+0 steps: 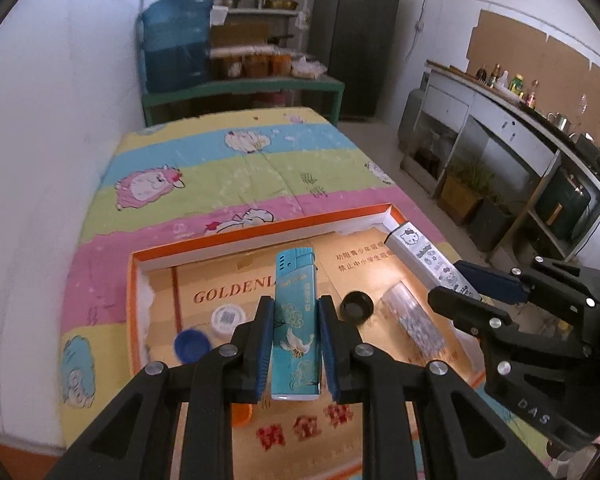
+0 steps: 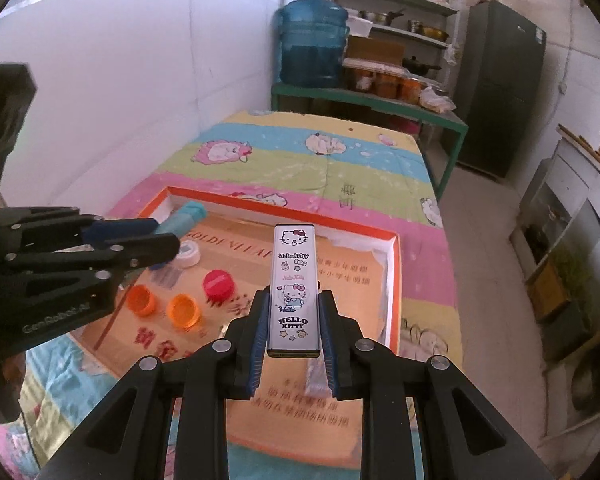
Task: Organize rigid objects
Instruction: 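Carry the teal lighter and Hello Kitty case over into the cardboard box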
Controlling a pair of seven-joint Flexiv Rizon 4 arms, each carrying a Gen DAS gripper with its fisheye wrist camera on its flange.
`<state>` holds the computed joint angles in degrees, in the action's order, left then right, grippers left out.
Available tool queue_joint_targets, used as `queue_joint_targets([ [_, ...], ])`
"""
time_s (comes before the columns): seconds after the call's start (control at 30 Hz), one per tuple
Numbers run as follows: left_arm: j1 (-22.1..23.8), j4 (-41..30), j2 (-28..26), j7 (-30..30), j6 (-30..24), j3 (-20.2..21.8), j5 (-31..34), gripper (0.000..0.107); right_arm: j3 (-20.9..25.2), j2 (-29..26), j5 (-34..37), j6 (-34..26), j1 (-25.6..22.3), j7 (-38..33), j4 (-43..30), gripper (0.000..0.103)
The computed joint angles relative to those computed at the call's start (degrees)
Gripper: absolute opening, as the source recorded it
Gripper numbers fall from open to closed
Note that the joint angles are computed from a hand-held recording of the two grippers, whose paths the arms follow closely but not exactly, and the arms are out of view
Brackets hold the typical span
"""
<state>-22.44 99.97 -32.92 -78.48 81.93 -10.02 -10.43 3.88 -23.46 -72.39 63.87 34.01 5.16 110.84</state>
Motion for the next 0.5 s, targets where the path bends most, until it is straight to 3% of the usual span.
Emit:
queue_joint_targets([
  [0.23, -1.5, -10.0, -5.7, -1.4, -9.0, 2.0, 0.0, 0.023, -0.9, -4.4, 7.3, 2.7, -1.4, -7.7, -4.0, 0.025],
  [0.5, -2.9, -17.2, -9.6, -3.3, -15.0, 4.3, 2.7, 0.023, -2.5, -8.0, 18.6, 5.2, -1.6, -16.7, -7.1, 0.025],
])
